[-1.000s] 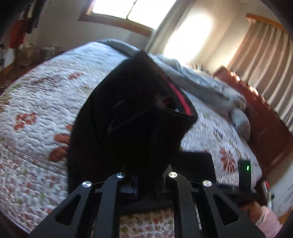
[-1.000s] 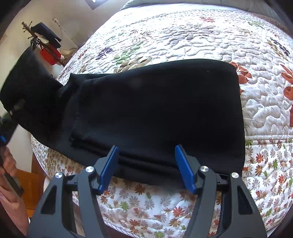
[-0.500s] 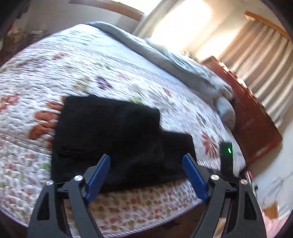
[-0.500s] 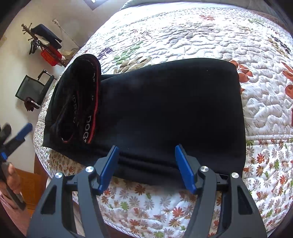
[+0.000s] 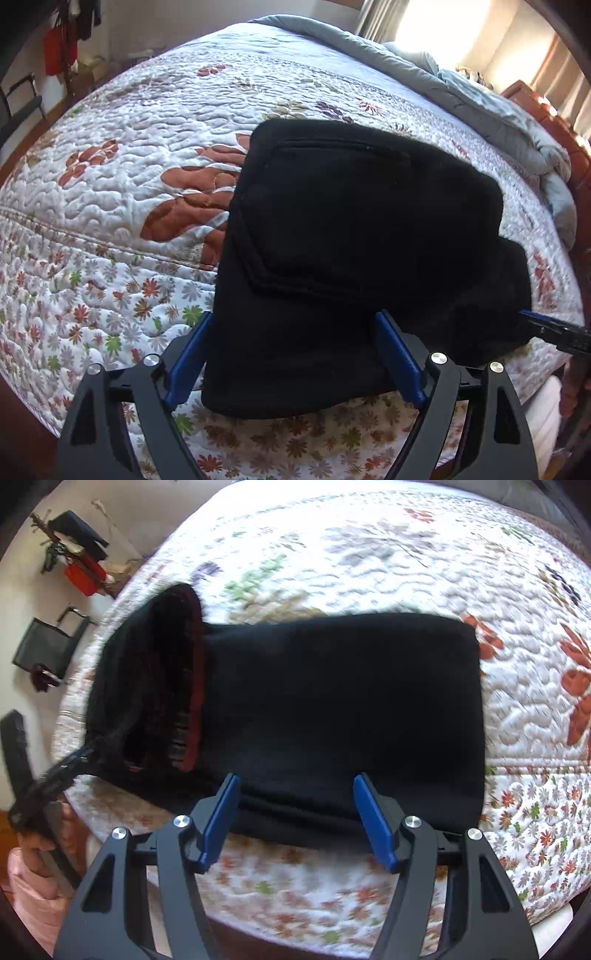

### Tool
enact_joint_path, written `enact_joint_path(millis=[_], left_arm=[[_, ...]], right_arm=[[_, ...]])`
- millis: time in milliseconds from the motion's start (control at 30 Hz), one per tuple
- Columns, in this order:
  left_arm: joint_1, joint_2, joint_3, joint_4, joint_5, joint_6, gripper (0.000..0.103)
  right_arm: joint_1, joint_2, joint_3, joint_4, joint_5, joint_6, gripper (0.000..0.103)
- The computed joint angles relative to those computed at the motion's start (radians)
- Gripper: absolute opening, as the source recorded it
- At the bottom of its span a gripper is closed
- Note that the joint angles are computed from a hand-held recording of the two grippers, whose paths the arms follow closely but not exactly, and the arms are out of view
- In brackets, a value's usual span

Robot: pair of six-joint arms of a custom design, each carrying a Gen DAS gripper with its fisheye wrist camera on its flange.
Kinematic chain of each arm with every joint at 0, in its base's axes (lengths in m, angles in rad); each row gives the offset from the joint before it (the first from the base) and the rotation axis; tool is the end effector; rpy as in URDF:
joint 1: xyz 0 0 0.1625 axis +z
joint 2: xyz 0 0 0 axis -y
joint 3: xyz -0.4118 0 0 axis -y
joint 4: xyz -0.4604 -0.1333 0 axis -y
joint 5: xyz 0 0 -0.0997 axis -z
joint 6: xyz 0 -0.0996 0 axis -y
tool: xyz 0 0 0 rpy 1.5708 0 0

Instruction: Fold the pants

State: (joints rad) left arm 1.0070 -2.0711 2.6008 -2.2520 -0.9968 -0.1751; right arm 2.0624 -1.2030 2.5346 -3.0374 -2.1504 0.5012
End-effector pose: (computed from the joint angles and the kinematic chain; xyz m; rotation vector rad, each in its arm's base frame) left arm -0.0078 -0.3630 0.2236 0.4487 2.5835 -0.4649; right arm 0.2427 -0.2865 0.0303 -0.0660 -2.6442 0.5328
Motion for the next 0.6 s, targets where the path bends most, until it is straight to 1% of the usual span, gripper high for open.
enact_joint_path(millis=[33, 67, 100, 200, 233, 300, 367, 433, 467, 500, 533, 567, 600], left_arm=[[0.006, -0.01, -0.011, 0.022, -0.012, -0.019, 0.086], [0.003, -0.021, -0.019, 0.048, -0.007, -0.041, 0.087], [-0.004, -0.018, -0.024, 0.06, 0.005, -0.057, 0.087], [-0.022, -0.028, -0.048, 0.162, 0.064, -0.123, 0.088], [-0.022, -0.033, -0.057, 0.195, 0.073, -0.145, 0.089], [-0.012, -0.03, -0.067, 0.209, 0.07, -0.157, 0.092], [-0.01, -0.031, -0.073, 0.225, 0.071, -0.167, 0.092], [0.0, -0.026, -0.076, 0.226, 0.072, -0.169, 0.093], [0.004, -0.026, -0.076, 0.228, 0.069, -0.174, 0.093], [0.011, -0.028, -0.077, 0.229, 0.063, -0.177, 0.094], [0.022, -0.027, -0.079, 0.229, 0.051, -0.185, 0.094], [0.027, -0.035, -0.079, 0.237, 0.042, -0.19, 0.095], [0.03, -0.041, -0.08, 0.244, 0.035, -0.198, 0.095]], right_arm=[[0.01, -0.004, -0.008, 0.008, 0.014, -0.006, 0.064], [0.03, -0.006, -0.031, 0.043, 0.022, -0.007, 0.065], [0.047, -0.004, -0.052, 0.081, 0.019, -0.002, 0.065], [0.089, 0.017, -0.125, 0.198, 0.013, 0.027, 0.066], [0.094, 0.025, -0.141, 0.214, 0.02, 0.027, 0.067], [0.101, 0.055, -0.185, 0.25, 0.037, 0.019, 0.068], [0.105, 0.085, -0.222, 0.278, 0.032, 0.016, 0.068], [0.096, 0.113, -0.241, 0.256, 0.057, 0.001, 0.068], [0.081, 0.125, -0.249, 0.244, 0.085, -0.009, 0.064], [0.065, 0.14, -0.257, 0.239, 0.109, -0.012, 0.056], [0.051, 0.153, -0.262, 0.23, 0.129, -0.019, 0.029], [0.039, 0.162, -0.261, 0.21, 0.157, -0.032, 0.005], [0.03, 0.166, -0.256, 0.183, 0.181, -0.045, 0.003]])
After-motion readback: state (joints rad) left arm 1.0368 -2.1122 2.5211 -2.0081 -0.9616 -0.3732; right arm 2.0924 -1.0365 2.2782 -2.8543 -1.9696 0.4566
